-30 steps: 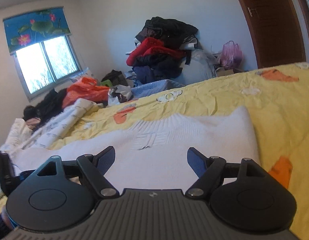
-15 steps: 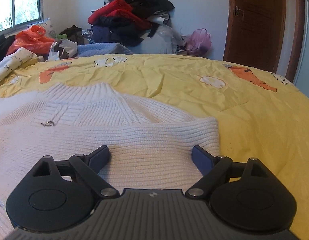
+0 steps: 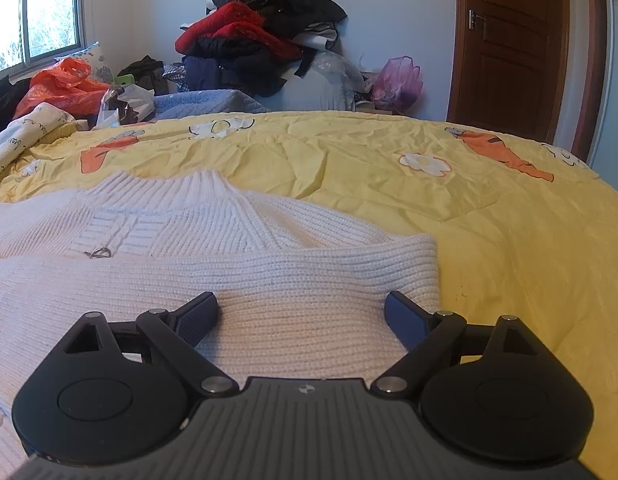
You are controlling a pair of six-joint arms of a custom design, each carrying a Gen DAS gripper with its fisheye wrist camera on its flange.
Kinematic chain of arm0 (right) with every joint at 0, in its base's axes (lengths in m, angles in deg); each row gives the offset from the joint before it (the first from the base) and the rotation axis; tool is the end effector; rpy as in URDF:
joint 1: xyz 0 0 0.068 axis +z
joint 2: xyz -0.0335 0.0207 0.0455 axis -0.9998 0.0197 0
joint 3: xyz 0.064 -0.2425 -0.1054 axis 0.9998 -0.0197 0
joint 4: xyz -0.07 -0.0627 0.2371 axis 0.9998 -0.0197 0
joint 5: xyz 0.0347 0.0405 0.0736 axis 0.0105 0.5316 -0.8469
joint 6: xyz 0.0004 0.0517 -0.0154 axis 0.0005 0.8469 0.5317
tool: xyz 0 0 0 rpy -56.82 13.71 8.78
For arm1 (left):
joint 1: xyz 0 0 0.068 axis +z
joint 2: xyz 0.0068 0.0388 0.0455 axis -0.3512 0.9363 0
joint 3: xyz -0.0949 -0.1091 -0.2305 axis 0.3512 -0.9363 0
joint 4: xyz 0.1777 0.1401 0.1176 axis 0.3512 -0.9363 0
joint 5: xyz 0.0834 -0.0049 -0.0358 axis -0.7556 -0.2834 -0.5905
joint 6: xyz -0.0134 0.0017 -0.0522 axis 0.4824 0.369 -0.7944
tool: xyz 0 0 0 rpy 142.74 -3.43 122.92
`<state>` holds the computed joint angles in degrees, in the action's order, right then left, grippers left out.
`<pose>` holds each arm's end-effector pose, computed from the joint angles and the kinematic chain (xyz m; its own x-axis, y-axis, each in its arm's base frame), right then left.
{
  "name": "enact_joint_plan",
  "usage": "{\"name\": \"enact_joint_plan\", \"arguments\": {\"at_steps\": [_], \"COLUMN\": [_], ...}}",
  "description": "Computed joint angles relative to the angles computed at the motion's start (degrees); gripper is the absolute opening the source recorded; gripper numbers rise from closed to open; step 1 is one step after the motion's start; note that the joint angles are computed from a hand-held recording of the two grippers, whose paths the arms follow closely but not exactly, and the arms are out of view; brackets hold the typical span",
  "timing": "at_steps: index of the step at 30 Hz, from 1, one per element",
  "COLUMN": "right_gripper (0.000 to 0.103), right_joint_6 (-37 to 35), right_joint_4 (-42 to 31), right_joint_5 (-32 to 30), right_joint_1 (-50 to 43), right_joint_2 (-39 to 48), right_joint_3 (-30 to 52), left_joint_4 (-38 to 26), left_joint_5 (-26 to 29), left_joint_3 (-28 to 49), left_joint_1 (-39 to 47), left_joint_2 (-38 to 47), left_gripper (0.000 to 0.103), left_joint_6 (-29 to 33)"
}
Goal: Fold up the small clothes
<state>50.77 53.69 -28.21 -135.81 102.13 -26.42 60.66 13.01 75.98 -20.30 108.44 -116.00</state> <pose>0.1971 -0.1855 0.2024 -0.5784 0.1317 -0.8050 0.1877 0.9819 0.0257 0.1854 -0.0009 0.2432 -0.3815 -0.5585 -0.7366 -0.2072 0.8282 -0.5207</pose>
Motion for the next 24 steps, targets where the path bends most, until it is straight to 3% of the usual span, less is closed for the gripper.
{"name": "enact_joint_plan", "arguments": {"at_steps": [5, 10, 17, 19, 23, 24], "right_gripper": [0.09, 0.091, 0.091, 0.092, 0.092, 0.092], "right_joint_6": [0.0, 0.1, 0.2, 0.3, 0.3, 0.3], "right_joint_4": [0.2, 0.2, 0.2, 0.2, 0.2, 0.2], "right_joint_5": [-0.1, -0.2, -0.3, -0.4, -0.3, -0.3], "right_joint_1": [-0.1, -0.2, -0.1, -0.2, -0.1, -0.1], "right_joint_2": [0.0, -0.1, -0.1, -0.1, -0.2, -0.2], "right_joint_3": [-0.1, -0.1, -0.1, -0.2, -0.2, -0.2], "left_joint_4": [4.8, 10.1, 17.4, 17.0, 13.8, 13.5], "left_joint_5": [13.0, 23.5, 20.8, 18.8, 14.2, 13.4], "left_joint_3": [4.5, 8.5, 8.4, 9.0, 10.5, 10.5], "left_joint_1": [19.3, 29.9, 28.4, 26.8, 25.0, 25.0], "left_joint_2": [10.4, 23.3, 27.4, 27.7, 28.2, 28.2], "left_gripper": [0.088, 0.088, 0.086, 0.059, 0.038, 0.026], "left_joint_6": [0.5, -5.7, -2.2, 0.8, 4.8, 5.0]}}
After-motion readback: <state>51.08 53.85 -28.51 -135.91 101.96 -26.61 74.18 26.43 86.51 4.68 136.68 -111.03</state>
